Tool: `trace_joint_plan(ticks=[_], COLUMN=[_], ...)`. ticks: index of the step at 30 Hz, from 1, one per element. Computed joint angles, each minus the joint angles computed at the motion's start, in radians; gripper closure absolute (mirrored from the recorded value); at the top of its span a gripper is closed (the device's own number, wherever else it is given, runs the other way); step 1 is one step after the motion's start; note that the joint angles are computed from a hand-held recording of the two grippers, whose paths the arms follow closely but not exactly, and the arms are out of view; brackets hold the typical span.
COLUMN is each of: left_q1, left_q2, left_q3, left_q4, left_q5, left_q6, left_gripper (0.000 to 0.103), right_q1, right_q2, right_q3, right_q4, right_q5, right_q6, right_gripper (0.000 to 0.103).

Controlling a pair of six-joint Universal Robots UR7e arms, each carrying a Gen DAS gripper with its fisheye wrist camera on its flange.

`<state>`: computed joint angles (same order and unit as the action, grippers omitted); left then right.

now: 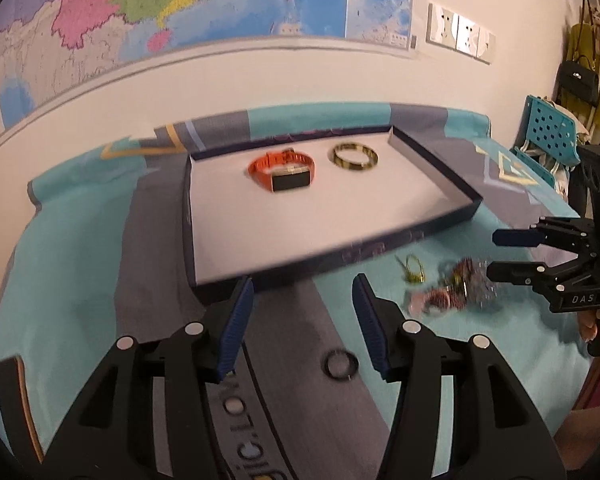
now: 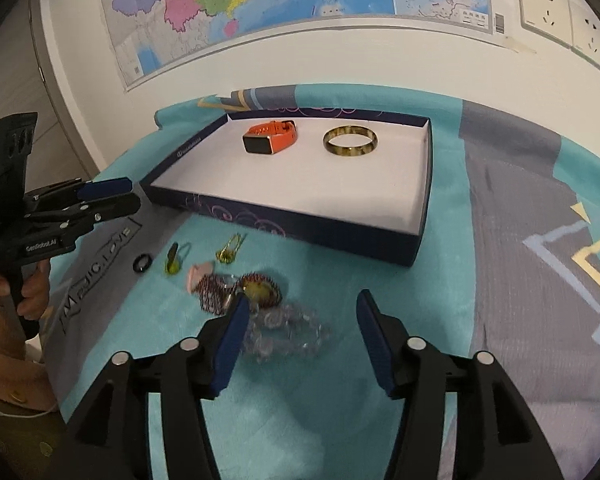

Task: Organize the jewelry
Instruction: 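Move the right tool to the crystal bracelet while the left tool approaches the pink ring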

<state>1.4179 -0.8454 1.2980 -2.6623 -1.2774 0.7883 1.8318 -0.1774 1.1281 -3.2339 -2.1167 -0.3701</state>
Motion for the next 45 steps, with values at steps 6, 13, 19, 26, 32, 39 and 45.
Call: trace_joint_plan(ticks=[6, 13, 19, 26, 32, 39, 45], left_q1=[0.01, 0.017, 0.023, 0.024, 0.022, 0.025, 0.025], left_q2=[-0.02, -0.038, -0.045, -0.039, -0.032, -0.032, -0.038], left_q3=[0.049, 0.083, 0.096, 0.093, 0.085, 0.074, 0.081], left_q4=[-0.006, -0.005, 0.003, 0.021, 0.048, 0.071, 0.071], left_q5=[0.008, 0.012, 0.017, 0.03, 0.034, 0.024, 0.004], left_q6=[-0.004, 0.005, 0.005, 0.017, 0.012, -0.007, 0.006], left_gripper=[0.052, 0.049, 0.049, 0.051, 0.054, 0.054, 0.054], right_q1=[0.007, 0.018, 0.024, 0.024, 0.021, 0.016, 0.011], right_q2=[0.018, 0.046, 0.066, 0.065, 0.054, 0.031, -0.004], right_q3=[-0.004, -0.042, -0.076, -0.071, -0.048, -0.013, 0.041], right_q4=[0.005, 0.022, 0.053, 0.047, 0.023, 0.007, -0.03], right_q5=[-0.014, -0.059, -0.095, -0.099, -0.083, -0.053, -0.014], right_q6=[-0.009, -0.024, -0.031, -0.027, -0.027, -0.013, 0.012], right_gripper=[0.043, 0.043, 0.047, 0.066, 0.077, 0.085, 0.088])
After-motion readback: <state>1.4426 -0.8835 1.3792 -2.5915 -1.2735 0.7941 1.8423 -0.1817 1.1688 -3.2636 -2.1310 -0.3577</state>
